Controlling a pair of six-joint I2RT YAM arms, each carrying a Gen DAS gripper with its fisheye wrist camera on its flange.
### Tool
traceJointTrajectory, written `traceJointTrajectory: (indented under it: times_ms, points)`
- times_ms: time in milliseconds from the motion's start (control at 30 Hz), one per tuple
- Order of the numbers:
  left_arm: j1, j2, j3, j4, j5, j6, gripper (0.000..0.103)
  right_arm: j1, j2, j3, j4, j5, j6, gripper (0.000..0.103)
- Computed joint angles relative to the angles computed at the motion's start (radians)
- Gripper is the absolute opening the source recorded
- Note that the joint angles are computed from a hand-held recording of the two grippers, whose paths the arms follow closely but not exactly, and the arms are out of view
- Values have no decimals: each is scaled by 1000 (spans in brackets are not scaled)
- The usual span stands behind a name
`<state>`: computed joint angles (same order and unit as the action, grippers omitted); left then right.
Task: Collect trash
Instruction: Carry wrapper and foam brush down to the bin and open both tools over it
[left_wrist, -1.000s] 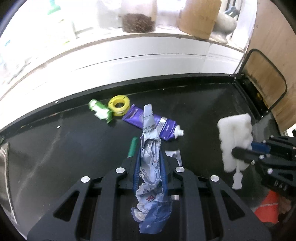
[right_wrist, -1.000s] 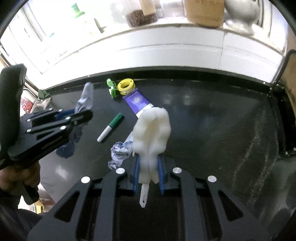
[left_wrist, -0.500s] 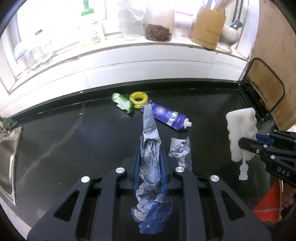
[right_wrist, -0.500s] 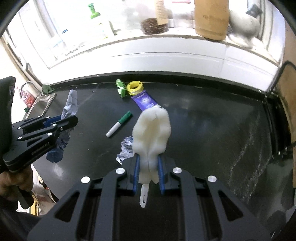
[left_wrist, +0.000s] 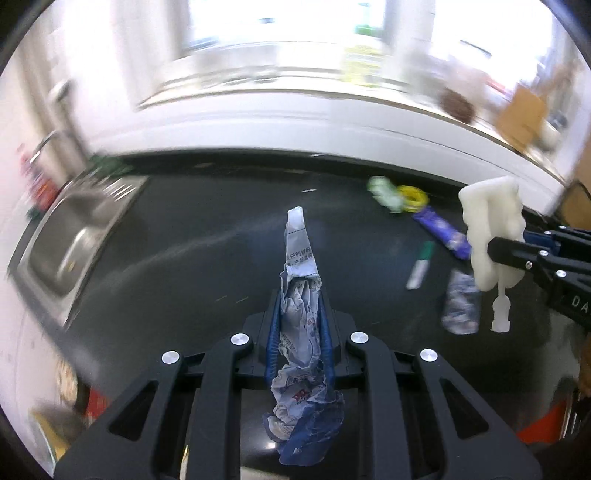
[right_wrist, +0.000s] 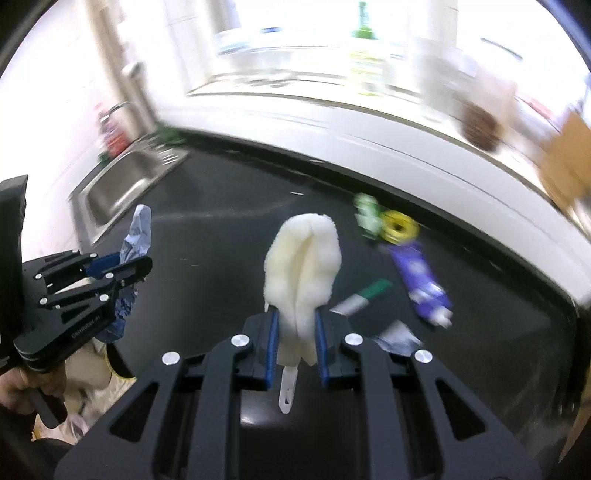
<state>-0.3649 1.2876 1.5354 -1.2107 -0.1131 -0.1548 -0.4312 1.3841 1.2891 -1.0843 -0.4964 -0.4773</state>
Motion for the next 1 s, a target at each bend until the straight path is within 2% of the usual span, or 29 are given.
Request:
traceJointTrajectory:
  times_ms: [200,367,533,633,800,933,1000]
  points:
    - [404,-159,-104,-63,103,138,19,427,-35,17,48,75,172,18]
    - [901,-232,-184,-101,275,381,19,768,10,41,100,135,302,18]
    - [1422,-196,-286,-100,416,686,19,1058,189,110,162,66,433,18]
    - [1691,-82,-340,-49,482,840,19,1191,353,200,191,-7,509,18]
    - [1851,127,-385,73,554,894,19,1355,647,437,185,-6,572,18]
    - [1854,239,-436,217,565,877,19,1409,854,679,121,20,582,18]
    - [1841,264,-459,259,569,853,19,1428,972,844,55,37,583,18]
